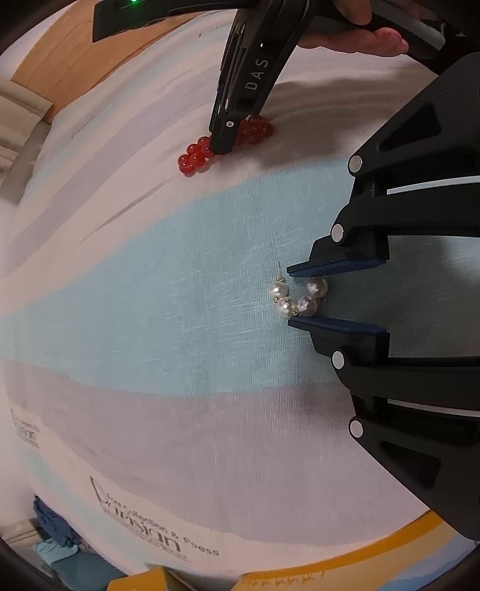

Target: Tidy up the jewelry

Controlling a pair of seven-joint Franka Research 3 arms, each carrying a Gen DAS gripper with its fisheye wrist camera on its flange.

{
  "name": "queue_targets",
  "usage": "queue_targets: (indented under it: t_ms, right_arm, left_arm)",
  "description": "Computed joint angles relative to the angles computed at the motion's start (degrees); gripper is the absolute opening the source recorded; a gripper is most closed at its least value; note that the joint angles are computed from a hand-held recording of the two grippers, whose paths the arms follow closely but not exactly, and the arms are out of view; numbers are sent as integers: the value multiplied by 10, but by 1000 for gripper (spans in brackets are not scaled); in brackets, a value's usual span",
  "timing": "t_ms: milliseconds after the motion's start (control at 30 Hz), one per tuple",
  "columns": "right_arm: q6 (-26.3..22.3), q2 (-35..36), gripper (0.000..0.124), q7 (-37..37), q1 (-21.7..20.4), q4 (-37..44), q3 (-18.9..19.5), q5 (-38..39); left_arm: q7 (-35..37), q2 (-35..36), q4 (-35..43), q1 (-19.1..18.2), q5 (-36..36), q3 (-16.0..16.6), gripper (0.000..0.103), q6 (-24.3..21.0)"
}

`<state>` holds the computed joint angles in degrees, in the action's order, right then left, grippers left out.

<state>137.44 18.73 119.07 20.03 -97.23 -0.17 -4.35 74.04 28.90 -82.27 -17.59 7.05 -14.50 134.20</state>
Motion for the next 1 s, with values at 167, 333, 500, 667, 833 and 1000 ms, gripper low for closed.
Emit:
queue_targets:
  t_ms: [167, 333, 500, 667, 833, 1000]
  right_arm:
    - [-4, -7, 0, -1, 5, 3, 0, -11]
    - [-3, -16, 0, 3, 5, 0, 1, -15]
    - [-24, -17, 0, -6, 1, 8, 5, -10]
    - [-29, -12, 35, 12, -2, 9, 0, -12]
    - [-36, 3, 46, 17, -2, 20, 0, -15]
    - [-51, 33, 51, 26, 6, 45, -7, -24]
  left_arm:
    - [-5, -13, -6, -2, 5, 1, 21, 0]
    - [-6, -26, -15, -2, 8, 1, 21, 1]
    - [-9, -36, -23, -2, 10, 0, 21, 2]
    - [-13, -35, -22, -4, 15, 2, 21, 4]
    - [-14, -24, -11, -5, 16, 2, 21, -1]
    - [-12, -13, -1, -7, 17, 3, 21, -6]
